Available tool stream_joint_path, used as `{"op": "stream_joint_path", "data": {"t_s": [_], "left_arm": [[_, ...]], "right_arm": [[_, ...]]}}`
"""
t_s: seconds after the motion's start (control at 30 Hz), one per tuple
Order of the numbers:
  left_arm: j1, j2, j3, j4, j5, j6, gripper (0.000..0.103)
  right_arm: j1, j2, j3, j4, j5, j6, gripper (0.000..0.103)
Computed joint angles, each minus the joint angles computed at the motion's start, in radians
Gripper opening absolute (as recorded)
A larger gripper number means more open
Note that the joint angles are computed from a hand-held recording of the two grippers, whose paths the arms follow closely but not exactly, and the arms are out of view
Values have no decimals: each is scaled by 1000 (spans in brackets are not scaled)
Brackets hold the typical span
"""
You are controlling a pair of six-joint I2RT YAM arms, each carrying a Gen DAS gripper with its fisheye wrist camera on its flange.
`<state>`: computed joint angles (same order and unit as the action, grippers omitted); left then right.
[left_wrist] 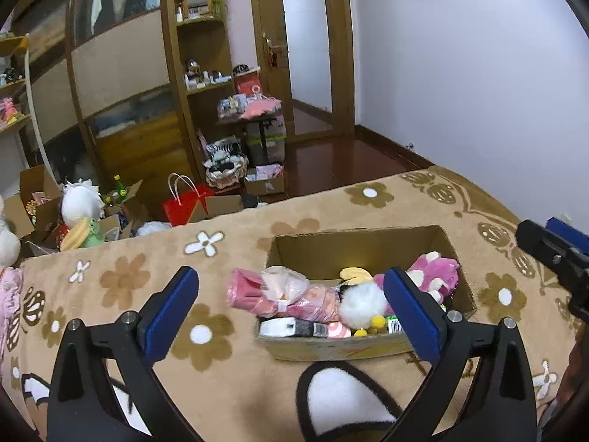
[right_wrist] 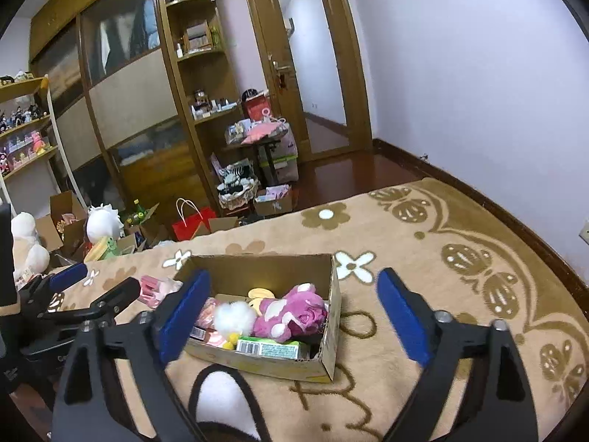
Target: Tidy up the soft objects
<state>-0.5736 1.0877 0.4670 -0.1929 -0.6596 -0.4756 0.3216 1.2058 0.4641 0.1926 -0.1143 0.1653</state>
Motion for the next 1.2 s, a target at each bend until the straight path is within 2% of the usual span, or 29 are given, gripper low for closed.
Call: {"op": "stream_joint_path", "data": {"t_s": [0.1,0.2,0.27,0.47,0.73,0.9,1.2], "left_arm": [[-64,-90,-6,-101,-74,-55,101],[-148,-180,-6,-209,-191,-123,101],[-199,-240,7,-291,-246,-156,101],[-316,-292,33,-423,-365,-236,103],[-326,-325,0,-396,-351,-226,103],[-303,-325,-20,-380,-333,-203,103],[-224,-307,-71,-263,-256,-131,103]], "right_arm": [[7,-127,-30,-57,12,-2,103],[10,-233,-55,-102,-8,-15,103],[30,-297,-65,-145,22,-18,103],[51,-421,-92,-222,55,21,103],[84,-457,-113,-252,122,14,103],[44,-441,-148,-210,94,9,103],[-15,-358,-196,-120,45,1,103]]}}
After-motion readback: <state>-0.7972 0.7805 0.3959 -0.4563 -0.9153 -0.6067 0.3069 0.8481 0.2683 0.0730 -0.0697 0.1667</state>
